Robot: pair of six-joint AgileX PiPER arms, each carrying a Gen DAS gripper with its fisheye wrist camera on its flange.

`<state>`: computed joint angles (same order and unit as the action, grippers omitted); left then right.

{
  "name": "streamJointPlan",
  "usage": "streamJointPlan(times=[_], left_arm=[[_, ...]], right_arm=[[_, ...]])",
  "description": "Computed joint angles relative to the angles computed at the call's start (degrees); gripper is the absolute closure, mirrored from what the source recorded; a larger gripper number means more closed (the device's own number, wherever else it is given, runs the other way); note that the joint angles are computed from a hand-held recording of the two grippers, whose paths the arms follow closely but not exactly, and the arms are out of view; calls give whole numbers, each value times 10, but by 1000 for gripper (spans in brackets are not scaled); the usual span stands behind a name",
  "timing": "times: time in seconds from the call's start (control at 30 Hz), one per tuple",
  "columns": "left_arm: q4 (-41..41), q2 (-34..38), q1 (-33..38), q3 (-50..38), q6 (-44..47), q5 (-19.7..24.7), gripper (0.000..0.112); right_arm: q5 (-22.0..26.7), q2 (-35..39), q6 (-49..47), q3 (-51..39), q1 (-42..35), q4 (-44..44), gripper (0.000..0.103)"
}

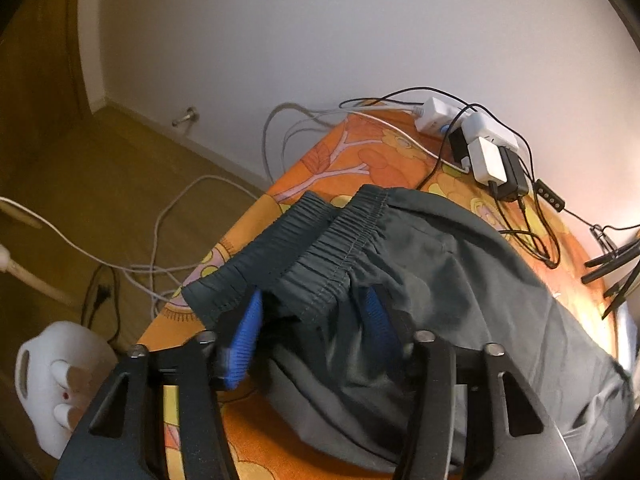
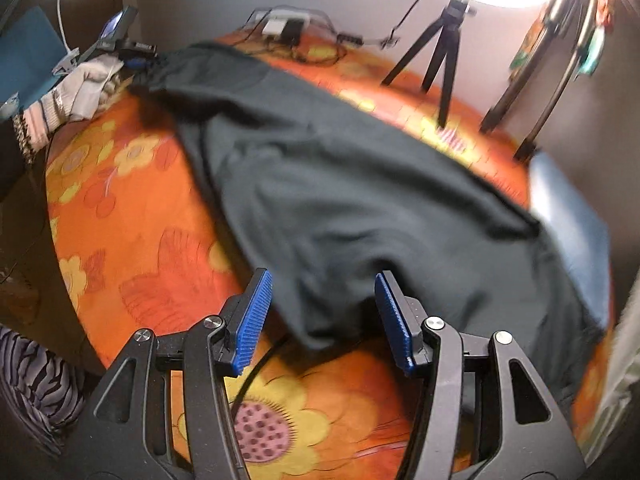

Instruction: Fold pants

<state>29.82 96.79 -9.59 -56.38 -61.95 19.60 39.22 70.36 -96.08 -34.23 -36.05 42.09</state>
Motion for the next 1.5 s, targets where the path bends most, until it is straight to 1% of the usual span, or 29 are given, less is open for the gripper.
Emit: streamJointPlan(times=[0.03, 0.07, 0.13, 0.17, 0.2, 0.27, 0.4, 0.43, 0.5, 0.53, 0.57, 0.6, 0.7, 0.73, 0.83, 0.9, 0.93, 1.0, 1.07, 1.1, 1.17, 1.2, 1.37, 1.5], left_arm=[[-4, 1, 1, 0, 5, 0, 83], [-4, 3, 2, 1, 7, -1, 84], [13, 2, 2, 7, -11, -8, 92], [18, 1, 2, 9, -17, -13, 98], [17, 0, 4, 12, -17, -20, 101], [51, -4, 1, 16, -51, -23, 101], [104, -10, -5, 20, -95, -23, 103], [112, -13, -5, 22, -103, -25, 103], [116, -21, 0, 26, -108, -31, 104], [114, -26, 4, 29, -106, -33, 104], [111, -32, 6, 30, -102, -33, 104], [106, -40, 10, 33, -96, -34, 104], [104, -60, 16, 35, -83, -29, 104], [107, -67, 18, 36, -84, -25, 104], [118, -74, 27, 35, -89, -13, 104], [115, -66, 30, 33, -84, -9, 104], [114, -56, 30, 31, -82, -5, 104], [105, -37, 31, 27, -74, -2, 104], [122, -17, 27, 23, -95, 1, 104], [130, -11, 23, 23, -103, 3, 104], [157, -2, 15, 25, -133, 11, 104], [171, 0, 10, 25, -147, 16, 104], [178, -26, 16, 46, -160, 12, 104], [191, -39, 17, 58, -172, 15, 104]], right_arm=[[-7, 6, -10, 12, -2, 6, 47], [-7, 8, -18, 19, -4, 8, 47], [-13, 13, -36, 27, -2, 8, 47], [-31, 8, -43, 39, 12, 6, 47], [-53, 14, -49, 43, 28, 10, 47], [-98, 21, -56, 57, 48, 16, 47], [-135, 52, -28, 49, 60, 2, 48], [-140, 55, -31, 49, 59, 5, 57], [-126, 63, -20, 39, 55, -3, 71], [-128, 63, -8, 37, 58, -10, 90], [-141, 61, 3, 38, 66, -14, 94], [-140, 60, 10, 36, 69, -17, 95], [-97, 59, 21, 12, 53, -14, 97], [-71, 51, 21, 5, 43, -10, 97], [33, 21, 16, -27, -3, 2, 98], [89, 1, 3, -42, -37, 16, 98], [105, -3, 1, -48, -47, 21, 98], [162, -3, -8, -72, -90, 33, 98], [175, 0, -11, -83, -105, 39, 98], [169, 2, -13, -85, -106, 39, 98], [133, 2, -13, -70, -90, 24, 98], [123, 2, -12, -61, -82, 10, 98], [116, 6, -44, -28, -79, -26, 98], [93, 18, -47, -21, -71, -42, 98]])
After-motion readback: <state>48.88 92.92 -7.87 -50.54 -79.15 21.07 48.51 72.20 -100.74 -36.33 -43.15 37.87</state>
